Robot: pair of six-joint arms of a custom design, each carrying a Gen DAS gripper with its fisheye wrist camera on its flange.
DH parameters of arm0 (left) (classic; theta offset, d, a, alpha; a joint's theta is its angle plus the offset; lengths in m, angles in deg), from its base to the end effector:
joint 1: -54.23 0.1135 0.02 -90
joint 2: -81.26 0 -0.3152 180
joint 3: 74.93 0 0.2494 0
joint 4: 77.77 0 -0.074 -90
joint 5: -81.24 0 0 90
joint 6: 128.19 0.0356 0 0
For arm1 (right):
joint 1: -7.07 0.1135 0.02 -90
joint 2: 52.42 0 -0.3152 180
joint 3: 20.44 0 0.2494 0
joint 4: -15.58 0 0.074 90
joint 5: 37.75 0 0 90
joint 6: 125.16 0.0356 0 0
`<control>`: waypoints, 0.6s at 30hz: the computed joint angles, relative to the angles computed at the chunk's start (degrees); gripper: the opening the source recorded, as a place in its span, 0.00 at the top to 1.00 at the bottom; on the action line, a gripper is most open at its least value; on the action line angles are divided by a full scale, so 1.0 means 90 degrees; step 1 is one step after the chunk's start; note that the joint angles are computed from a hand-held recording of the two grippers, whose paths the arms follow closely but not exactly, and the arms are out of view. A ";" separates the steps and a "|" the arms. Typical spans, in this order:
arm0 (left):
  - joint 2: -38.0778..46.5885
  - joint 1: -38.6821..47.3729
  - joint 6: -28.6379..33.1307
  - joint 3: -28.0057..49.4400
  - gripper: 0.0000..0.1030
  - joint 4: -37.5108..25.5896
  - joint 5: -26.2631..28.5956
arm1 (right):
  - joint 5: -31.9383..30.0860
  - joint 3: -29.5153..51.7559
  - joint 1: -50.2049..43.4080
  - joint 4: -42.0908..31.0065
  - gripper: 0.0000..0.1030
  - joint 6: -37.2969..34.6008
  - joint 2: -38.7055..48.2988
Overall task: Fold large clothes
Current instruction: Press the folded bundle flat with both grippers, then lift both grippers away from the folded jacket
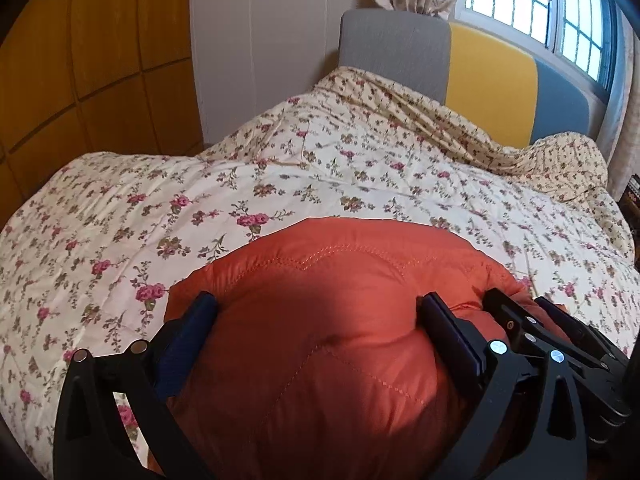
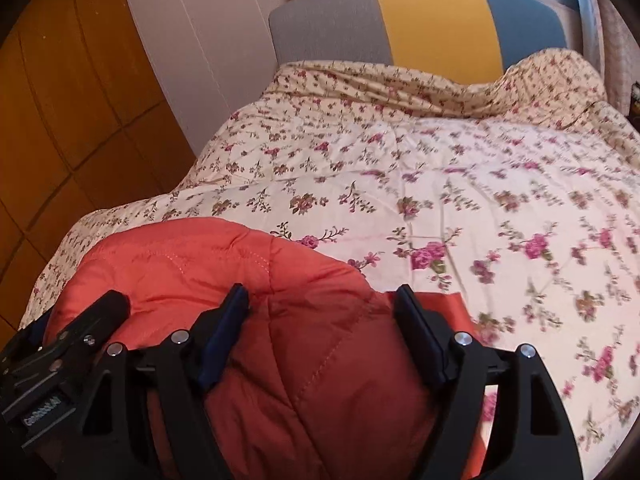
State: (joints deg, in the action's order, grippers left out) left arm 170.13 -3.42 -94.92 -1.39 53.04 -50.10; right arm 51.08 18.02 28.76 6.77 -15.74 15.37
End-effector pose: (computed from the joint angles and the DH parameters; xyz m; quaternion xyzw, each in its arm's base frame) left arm 0.1791 -0.2389 0.2718 -0.0705 0.9132 0.0131 0.4012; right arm 0.1897 0.0762 0.2155 -0.0223 0.8990 0.1621 0.4062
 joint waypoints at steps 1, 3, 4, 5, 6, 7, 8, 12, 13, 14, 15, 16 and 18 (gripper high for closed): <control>-0.0105 -0.0102 -0.0067 -0.0045 0.03 -0.0035 -0.0080 | 0.0151 -0.0032 0.0073 -0.0150 0.20 0.0029 -0.0226; -0.0296 -0.0347 -0.0302 -0.0083 0.03 -0.0224 -0.0248 | 0.0327 0.0013 0.0155 -0.0660 0.16 0.0120 -0.0669; -0.0358 -0.0447 -0.0414 -0.0071 0.03 -0.0333 -0.0310 | 0.0397 0.0053 0.0201 -0.0883 0.13 0.0167 -0.0843; -0.0461 -0.0586 -0.0627 -0.0072 0.03 -0.0512 -0.0384 | 0.0502 0.0094 0.0265 -0.1120 0.10 0.0210 -0.1029; -0.0557 -0.0734 -0.0871 -0.0078 0.03 -0.0677 -0.0460 | 0.0648 0.0158 0.0375 -0.1444 0.10 0.0258 -0.1268; -0.0633 -0.0815 -0.1012 -0.0098 0.03 -0.0764 -0.0488 | 0.0706 0.0189 0.0438 -0.1622 0.09 0.0284 -0.1404; -0.0733 -0.0935 -0.1214 -0.0136 0.03 -0.0862 -0.0523 | 0.0749 0.0211 0.0493 -0.1808 0.08 0.0310 -0.1568; -0.1163 -0.1376 -0.2026 -0.0425 0.03 -0.1053 -0.0540 | 0.1109 0.0303 0.0852 -0.2624 0.04 0.0551 -0.2295; -0.1192 -0.1482 -0.2242 -0.0441 0.03 -0.1169 -0.0568 | 0.1198 0.0311 0.0945 -0.2770 0.02 0.0612 -0.2435; -0.1227 -0.1610 -0.2478 -0.0443 0.03 -0.1325 -0.0619 | 0.1353 0.0347 0.1096 -0.3007 0.02 0.0715 -0.2623; -0.1236 -0.1788 -0.2799 -0.0391 0.03 -0.1637 -0.0715 | 0.1502 0.0391 0.1264 -0.3255 0.02 0.0814 -0.2813; -0.1197 -0.1925 -0.3062 -0.0297 0.03 -0.1946 -0.0778 | 0.1591 0.0419 0.1401 -0.3442 0.02 0.0880 -0.2973; -0.1066 -0.2303 -0.3667 -0.0025 0.03 -0.2797 -0.0929 | 0.1892 0.0555 0.1888 -0.3985 0.02 0.1110 -0.3272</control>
